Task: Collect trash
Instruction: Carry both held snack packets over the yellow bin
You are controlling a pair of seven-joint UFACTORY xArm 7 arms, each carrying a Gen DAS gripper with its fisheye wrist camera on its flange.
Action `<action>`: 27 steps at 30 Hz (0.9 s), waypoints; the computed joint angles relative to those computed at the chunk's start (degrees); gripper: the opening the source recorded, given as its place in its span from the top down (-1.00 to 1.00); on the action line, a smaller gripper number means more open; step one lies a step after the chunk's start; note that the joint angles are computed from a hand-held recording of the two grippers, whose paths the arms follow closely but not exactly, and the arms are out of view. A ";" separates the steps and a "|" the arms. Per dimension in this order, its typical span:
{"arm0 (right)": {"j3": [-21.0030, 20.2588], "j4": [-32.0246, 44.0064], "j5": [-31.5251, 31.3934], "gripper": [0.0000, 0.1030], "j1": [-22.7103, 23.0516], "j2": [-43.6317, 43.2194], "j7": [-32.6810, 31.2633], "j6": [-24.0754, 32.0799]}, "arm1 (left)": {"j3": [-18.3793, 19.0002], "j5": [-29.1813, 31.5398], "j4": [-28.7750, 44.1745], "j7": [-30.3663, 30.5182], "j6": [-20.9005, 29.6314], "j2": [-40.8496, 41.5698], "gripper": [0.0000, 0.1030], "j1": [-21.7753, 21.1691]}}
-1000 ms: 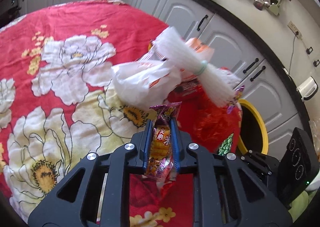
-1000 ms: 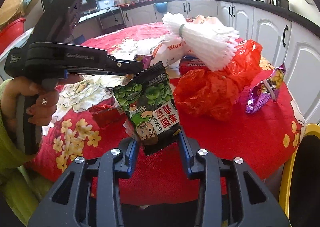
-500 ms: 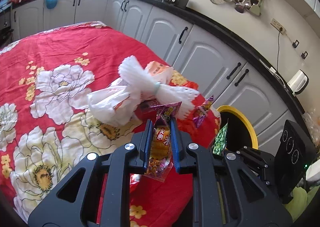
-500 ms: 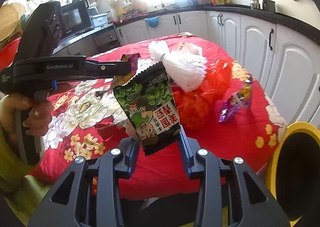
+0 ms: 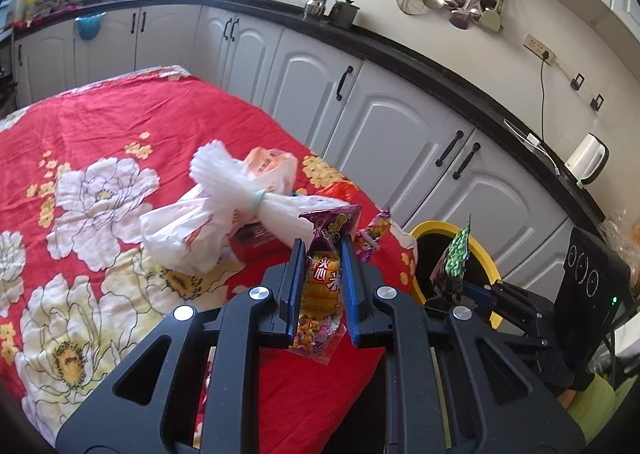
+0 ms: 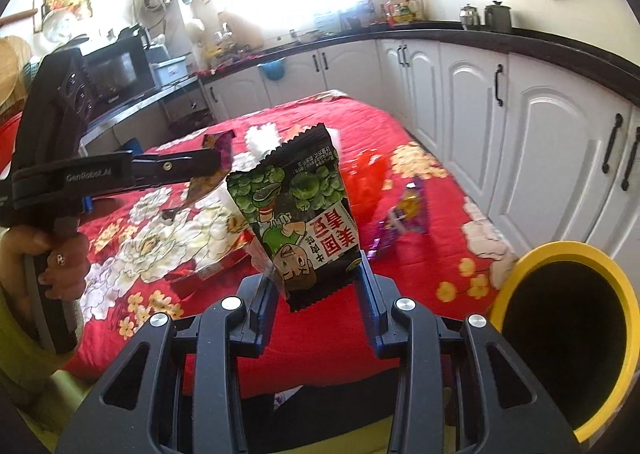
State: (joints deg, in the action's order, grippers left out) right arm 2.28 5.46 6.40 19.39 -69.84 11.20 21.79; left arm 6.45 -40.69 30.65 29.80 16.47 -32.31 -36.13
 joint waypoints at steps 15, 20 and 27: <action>-2.46 -2.29 -1.57 0.34 -8.51 -12.04 -1.30 7.48 | -2.09 -0.04 1.71 -0.97 -2.87 1.83 0.77 -4.76; -4.02 -2.89 -1.55 0.34 -11.54 -15.56 -2.85 9.84 | -2.51 -0.21 2.28 -1.01 -4.04 2.70 0.77 -6.65; -5.45 -3.62 -1.09 0.34 -15.47 -19.31 -4.54 12.53 | -2.93 -0.60 3.63 -1.21 -5.08 4.04 0.77 -9.09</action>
State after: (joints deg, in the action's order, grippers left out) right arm -3.17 1.84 5.31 3.92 -89.15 6.66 34.31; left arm 3.52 -41.29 34.28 28.59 11.39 -28.27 -45.22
